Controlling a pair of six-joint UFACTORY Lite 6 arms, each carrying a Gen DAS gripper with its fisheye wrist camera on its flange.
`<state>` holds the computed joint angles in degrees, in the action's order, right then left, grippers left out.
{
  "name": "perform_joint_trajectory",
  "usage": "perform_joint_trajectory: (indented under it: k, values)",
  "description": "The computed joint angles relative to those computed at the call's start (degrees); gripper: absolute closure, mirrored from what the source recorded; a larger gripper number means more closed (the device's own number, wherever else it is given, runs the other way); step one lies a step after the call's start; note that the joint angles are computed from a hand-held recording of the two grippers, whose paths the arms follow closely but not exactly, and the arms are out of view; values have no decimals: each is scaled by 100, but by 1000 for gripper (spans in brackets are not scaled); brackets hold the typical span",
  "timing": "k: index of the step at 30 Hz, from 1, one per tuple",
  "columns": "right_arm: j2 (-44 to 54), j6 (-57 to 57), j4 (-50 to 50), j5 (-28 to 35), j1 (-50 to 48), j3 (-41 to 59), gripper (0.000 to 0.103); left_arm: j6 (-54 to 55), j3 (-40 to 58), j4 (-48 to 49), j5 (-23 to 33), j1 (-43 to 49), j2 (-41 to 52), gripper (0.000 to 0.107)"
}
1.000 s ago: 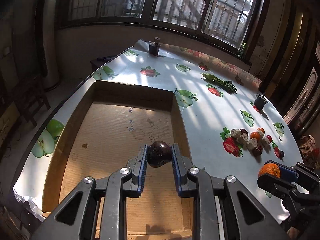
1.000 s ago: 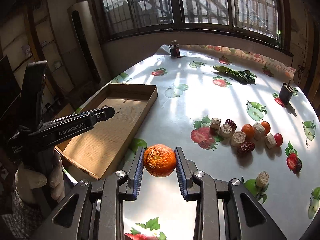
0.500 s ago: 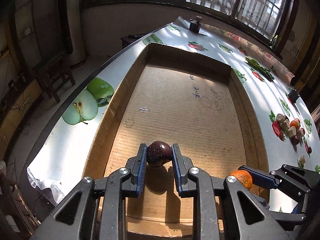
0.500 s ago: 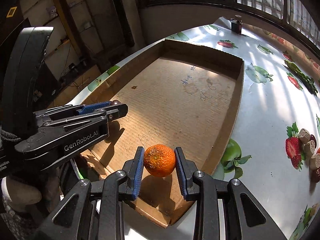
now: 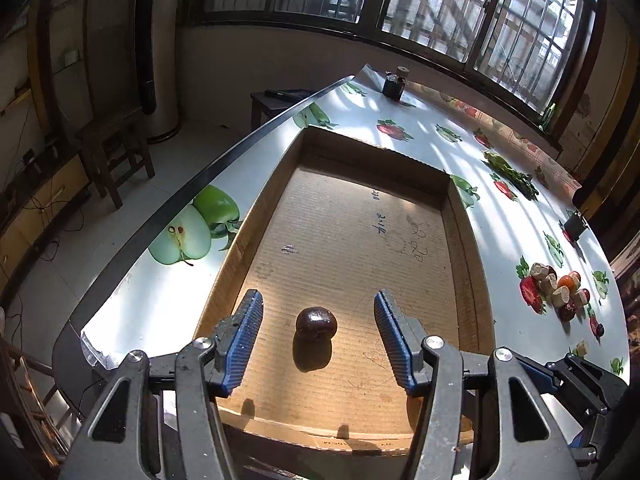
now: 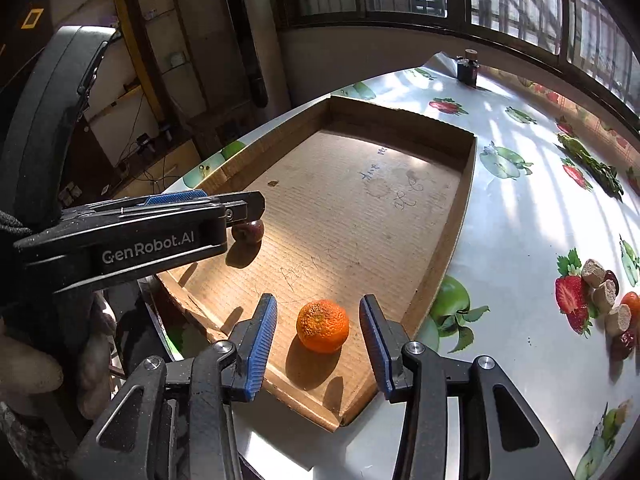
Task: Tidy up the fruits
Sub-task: 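Withdraw both tools from the tray back toward the food cluster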
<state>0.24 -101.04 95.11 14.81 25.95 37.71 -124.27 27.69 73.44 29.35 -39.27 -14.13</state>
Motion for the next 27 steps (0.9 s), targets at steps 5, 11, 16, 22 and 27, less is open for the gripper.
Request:
perform_joint_trajectory:
  k: [5, 11, 16, 22, 27]
  values:
    - [-1157, 467, -813, 442, -1192, -616, 52, -206, 180, 43, 483, -564, -213, 49]
    - [-1892, 279, -1713, 1376, -3966, -639, 35, -271, 1019, 256, 896, -1217, 365, 37]
    - [-1196, -807, -1370, 1387, -5616, 96, 26, -56, 2153, 273, 534, -1338, 1470, 33]
    - [620, 215, -2421, 1506, -6576, 1409, 26, 656, 3764, -67, 83, -1499, 3068, 33]
    - [1497, 567, -2773, 1953, -6670, 1779, 26, 1714, 5245, -945, -291, -1318, 4354, 33]
